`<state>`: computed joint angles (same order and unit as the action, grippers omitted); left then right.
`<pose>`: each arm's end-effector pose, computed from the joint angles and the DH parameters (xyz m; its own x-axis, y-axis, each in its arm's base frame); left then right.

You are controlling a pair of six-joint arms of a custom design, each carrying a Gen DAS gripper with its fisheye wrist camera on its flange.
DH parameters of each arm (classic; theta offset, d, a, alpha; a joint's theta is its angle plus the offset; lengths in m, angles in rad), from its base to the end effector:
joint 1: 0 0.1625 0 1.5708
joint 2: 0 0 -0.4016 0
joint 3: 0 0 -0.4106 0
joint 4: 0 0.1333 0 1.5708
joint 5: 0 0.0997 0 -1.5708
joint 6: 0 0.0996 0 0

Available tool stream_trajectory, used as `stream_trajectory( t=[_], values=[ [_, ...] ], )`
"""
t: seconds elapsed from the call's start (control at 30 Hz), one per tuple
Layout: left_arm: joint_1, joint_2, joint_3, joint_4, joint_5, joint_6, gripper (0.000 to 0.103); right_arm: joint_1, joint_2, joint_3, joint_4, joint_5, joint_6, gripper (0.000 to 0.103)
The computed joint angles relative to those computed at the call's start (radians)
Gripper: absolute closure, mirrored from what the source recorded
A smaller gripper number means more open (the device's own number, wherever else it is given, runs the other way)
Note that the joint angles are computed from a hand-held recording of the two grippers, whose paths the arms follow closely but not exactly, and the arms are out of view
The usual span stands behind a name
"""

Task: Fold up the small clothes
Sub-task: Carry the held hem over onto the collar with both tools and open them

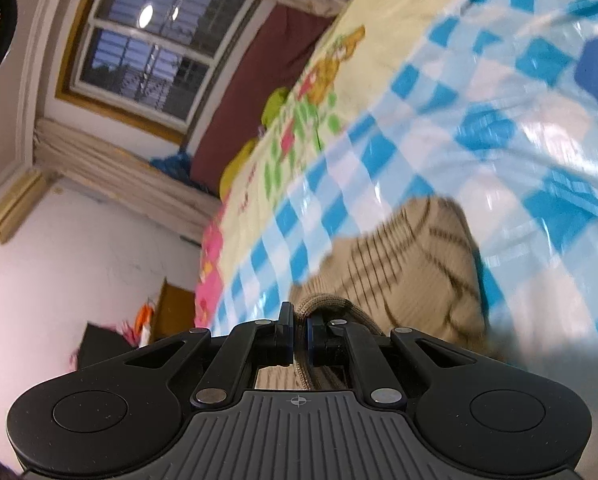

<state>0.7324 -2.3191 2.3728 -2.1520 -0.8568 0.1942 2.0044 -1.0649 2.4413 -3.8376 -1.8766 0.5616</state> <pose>-0.0612 -0.3220 0.4199 -0.6124 0.4466 -0.6523 0.7752 0.5010 -0.3847 0.2662 -0.3291 0.1287 -0.9564 0.1447 -0.2537 0.2895 0.5835 -0.7588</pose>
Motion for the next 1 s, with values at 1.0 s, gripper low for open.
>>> stream_trajectory(
  t=[1.0],
  values=[
    [0.363, 0.394, -0.102, -0.362, -0.039, -0.107, 0.079, -0.102, 0.075, -0.105, 0.116, -0.129, -0.111, 0.068]
  ],
)
